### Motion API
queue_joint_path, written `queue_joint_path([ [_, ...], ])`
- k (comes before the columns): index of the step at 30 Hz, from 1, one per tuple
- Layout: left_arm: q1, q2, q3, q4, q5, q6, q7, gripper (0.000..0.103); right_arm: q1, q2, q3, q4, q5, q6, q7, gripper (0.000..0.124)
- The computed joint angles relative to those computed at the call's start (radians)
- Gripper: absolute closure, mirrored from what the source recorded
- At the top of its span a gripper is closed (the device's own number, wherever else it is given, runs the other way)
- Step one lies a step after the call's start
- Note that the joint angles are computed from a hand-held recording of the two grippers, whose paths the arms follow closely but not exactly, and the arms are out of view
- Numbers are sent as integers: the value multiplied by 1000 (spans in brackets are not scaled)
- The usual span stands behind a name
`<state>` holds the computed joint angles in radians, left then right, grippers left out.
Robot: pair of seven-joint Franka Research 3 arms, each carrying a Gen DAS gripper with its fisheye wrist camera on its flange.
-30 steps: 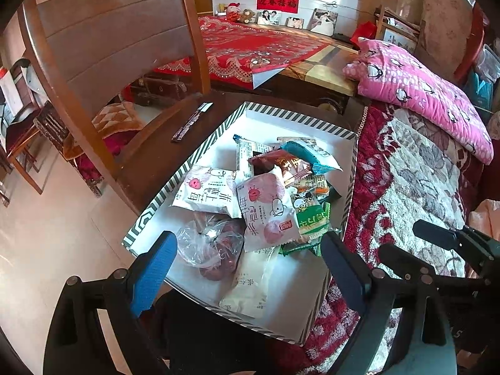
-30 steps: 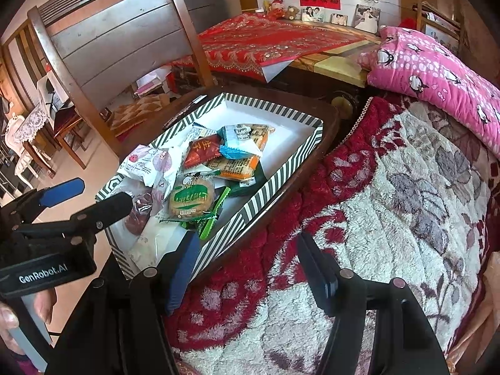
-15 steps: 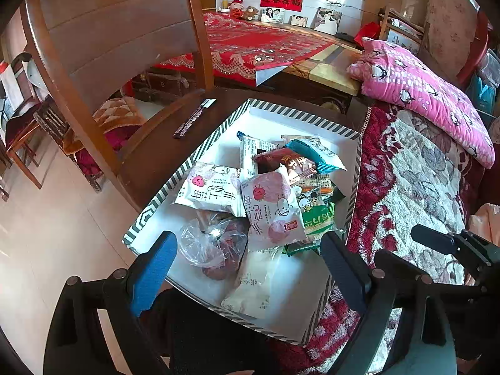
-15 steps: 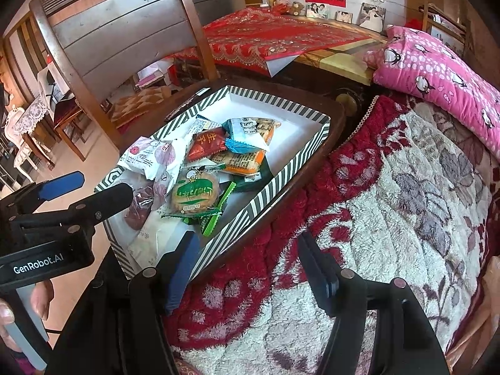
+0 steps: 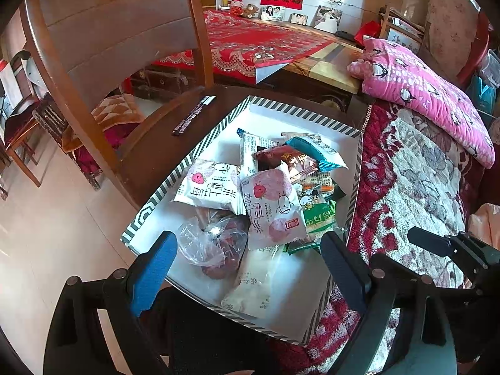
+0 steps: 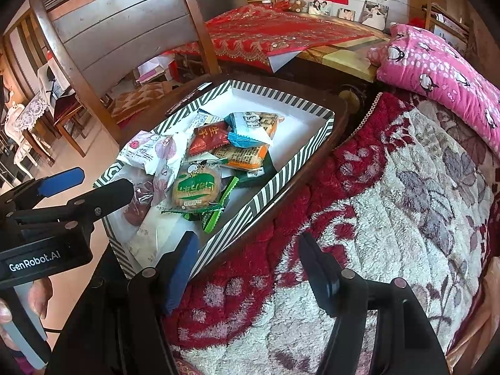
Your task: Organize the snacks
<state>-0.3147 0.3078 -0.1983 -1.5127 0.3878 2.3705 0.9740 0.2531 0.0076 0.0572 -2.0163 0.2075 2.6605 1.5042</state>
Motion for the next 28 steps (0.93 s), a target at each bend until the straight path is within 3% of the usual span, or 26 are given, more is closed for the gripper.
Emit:
queue_joint_path([
  [28,-5,-1,1,1,16,7,-8,10,5,7,0,9,1,-21,-8,53],
])
